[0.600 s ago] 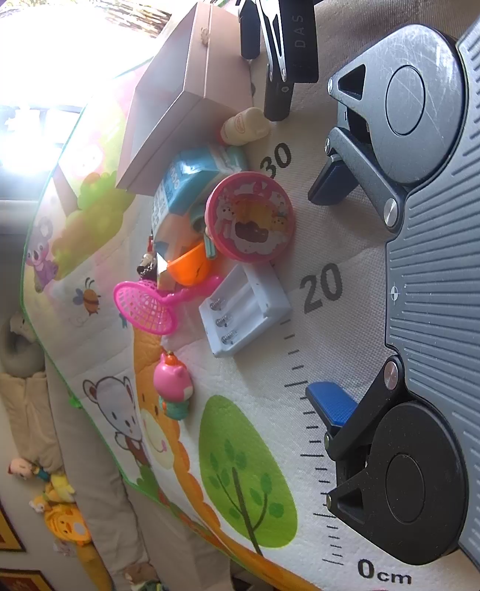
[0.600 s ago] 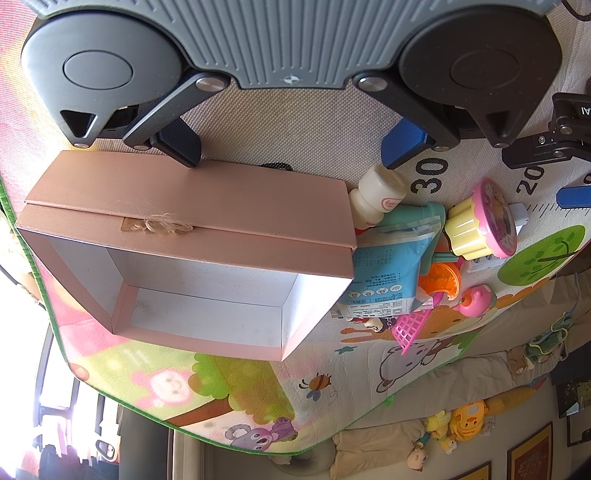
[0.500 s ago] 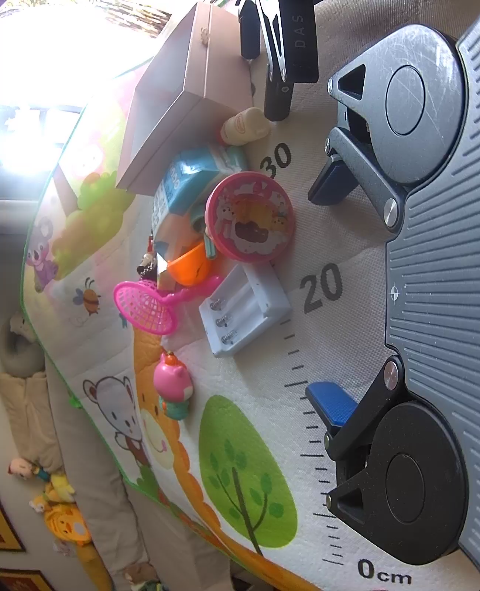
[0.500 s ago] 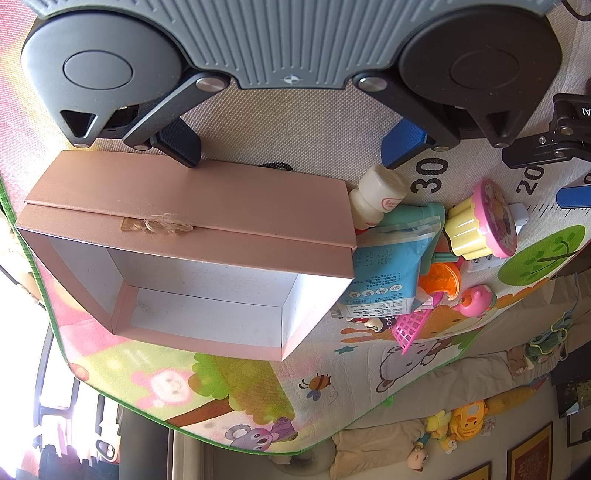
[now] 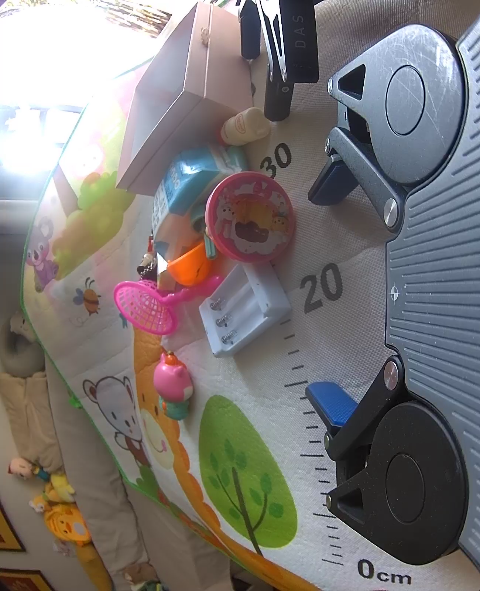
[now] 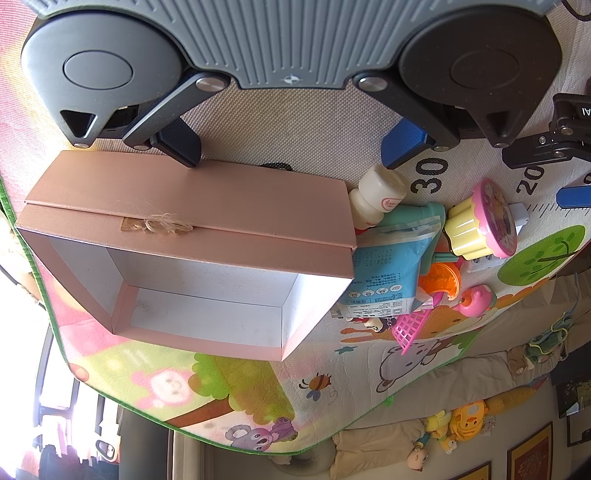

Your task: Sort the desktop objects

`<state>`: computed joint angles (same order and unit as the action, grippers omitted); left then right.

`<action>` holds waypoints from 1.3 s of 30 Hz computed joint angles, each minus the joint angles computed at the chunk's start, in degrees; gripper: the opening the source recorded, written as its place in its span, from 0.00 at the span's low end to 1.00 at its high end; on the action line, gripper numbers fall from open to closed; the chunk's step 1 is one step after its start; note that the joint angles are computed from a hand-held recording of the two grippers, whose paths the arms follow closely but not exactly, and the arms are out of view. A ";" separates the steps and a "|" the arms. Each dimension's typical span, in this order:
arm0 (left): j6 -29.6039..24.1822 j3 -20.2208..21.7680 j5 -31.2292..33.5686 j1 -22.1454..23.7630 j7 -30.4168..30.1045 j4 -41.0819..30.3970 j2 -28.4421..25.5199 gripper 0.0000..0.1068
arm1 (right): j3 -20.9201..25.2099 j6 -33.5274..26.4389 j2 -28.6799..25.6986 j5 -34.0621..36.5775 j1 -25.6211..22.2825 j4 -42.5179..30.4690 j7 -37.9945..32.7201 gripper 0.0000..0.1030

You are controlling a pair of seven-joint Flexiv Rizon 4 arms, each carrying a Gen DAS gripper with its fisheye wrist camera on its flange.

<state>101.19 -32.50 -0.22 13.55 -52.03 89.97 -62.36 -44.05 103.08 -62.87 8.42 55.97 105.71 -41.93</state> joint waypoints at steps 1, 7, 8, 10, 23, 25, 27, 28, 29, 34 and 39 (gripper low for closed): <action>-0.07 0.13 -0.08 -0.21 -0.05 -0.17 0.00 0.96 | 0.00 0.00 0.00 0.01 0.00 0.00 -0.01 1.00; -0.09 0.09 -0.09 -0.19 -0.05 -0.17 -0.01 0.96 | 0.04 -0.05 -0.01 -0.04 -0.10 -0.12 0.00 1.00; -0.15 -0.02 -0.02 -0.02 0.03 -0.17 -0.05 0.96 | 0.04 -0.08 -0.02 -0.06 -0.12 -0.16 -0.01 1.00; -0.15 0.04 -0.05 -0.05 0.03 -0.13 -0.01 0.96 | 0.05 -0.07 -0.02 -0.08 -0.17 -0.19 -0.01 1.00; -1.16 3.15 -1.64 -2.88 -1.18 -0.24 1.63 0.96 | 0.50 -2.60 2.04 -0.59 0.49 0.87 0.92 1.00; -2.43 3.94 -2.35 -3.48 -1.17 -0.51 2.19 0.96 | 1.84 -5.01 4.83 -2.29 0.17 2.04 1.30 1.00; -3.73 4.13 -2.94 -3.51 -0.62 -0.51 2.64 0.96 | 1.46 -5.91 6.35 -3.10 2.11 4.77 2.83 1.00; -4.29 4.08 -3.22 -3.42 -0.22 -0.45 2.81 0.96 | 1.28 -6.00 6.97 -3.62 2.83 5.89 3.34 1.00; -4.56 3.98 -3.24 -3.29 0.48 -0.34 2.92 0.96 | 1.02 -5.72 7.27 -3.93 3.67 6.98 3.87 1.00; -3.58 -2.85 -2.93 1.44 3.72 1.63 1.66 0.96 | 2.31 -0.88 8.67 -4.55 3.93 10.54 1.79 1.00; 1.23 -14.55 5.26 8.96 9.18 4.16 -2.46 0.96 | 9.30 5.38 13.65 -3.69 -2.53 12.78 -5.05 1.00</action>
